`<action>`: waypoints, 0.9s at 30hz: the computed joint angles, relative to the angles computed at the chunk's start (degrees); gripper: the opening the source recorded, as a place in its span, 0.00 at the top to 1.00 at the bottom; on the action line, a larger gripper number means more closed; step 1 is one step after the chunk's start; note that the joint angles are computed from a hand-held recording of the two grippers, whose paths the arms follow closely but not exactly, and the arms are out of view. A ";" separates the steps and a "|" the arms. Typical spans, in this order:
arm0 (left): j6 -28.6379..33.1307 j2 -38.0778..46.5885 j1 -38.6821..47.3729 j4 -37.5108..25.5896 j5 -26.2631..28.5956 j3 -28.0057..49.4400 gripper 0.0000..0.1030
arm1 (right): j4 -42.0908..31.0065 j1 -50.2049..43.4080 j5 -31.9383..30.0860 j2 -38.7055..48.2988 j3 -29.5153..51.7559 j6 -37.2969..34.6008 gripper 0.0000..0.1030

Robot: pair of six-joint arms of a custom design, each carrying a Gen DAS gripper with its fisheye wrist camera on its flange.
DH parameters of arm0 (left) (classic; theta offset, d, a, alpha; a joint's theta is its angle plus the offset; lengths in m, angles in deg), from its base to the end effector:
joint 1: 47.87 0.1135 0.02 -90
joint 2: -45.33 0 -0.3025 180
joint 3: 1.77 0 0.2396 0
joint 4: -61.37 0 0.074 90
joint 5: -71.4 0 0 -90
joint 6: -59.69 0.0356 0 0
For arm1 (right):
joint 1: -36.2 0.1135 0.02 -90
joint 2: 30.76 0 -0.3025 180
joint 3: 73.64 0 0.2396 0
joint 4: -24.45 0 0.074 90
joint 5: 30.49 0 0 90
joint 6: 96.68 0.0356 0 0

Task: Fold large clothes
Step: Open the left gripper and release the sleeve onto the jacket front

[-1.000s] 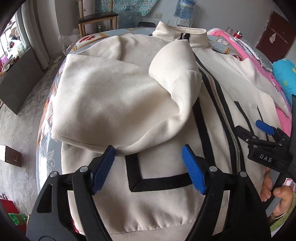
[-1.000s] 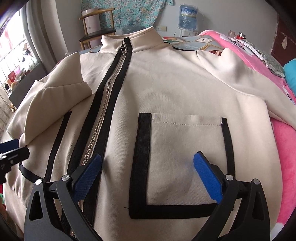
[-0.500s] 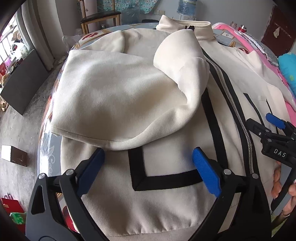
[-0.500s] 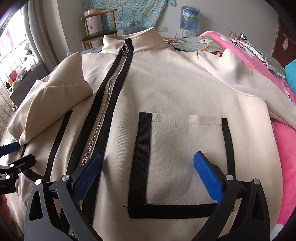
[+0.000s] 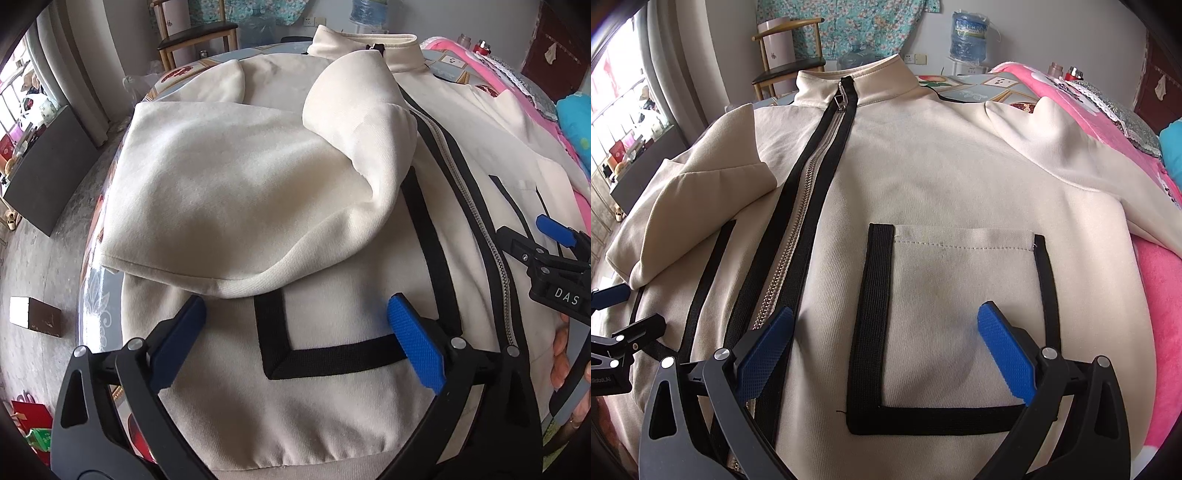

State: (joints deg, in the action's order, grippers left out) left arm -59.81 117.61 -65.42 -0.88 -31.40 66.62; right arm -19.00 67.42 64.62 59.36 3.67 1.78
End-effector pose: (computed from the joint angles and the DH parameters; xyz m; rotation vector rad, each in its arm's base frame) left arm 0.2035 -0.0561 0.2860 -0.3412 2.6512 0.0495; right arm 0.2711 0.1606 0.2719 -0.4701 2.5107 0.1557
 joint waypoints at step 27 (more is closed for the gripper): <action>1.76 1.62 1.35 -1.25 1.81 1.47 0.07 | 0.10 -0.07 -0.08 -0.03 -0.10 -0.05 0.06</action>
State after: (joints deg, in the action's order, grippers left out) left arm -58.05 119.23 -64.07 -2.13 -29.59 68.09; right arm -18.89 67.35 64.54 59.33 3.57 1.73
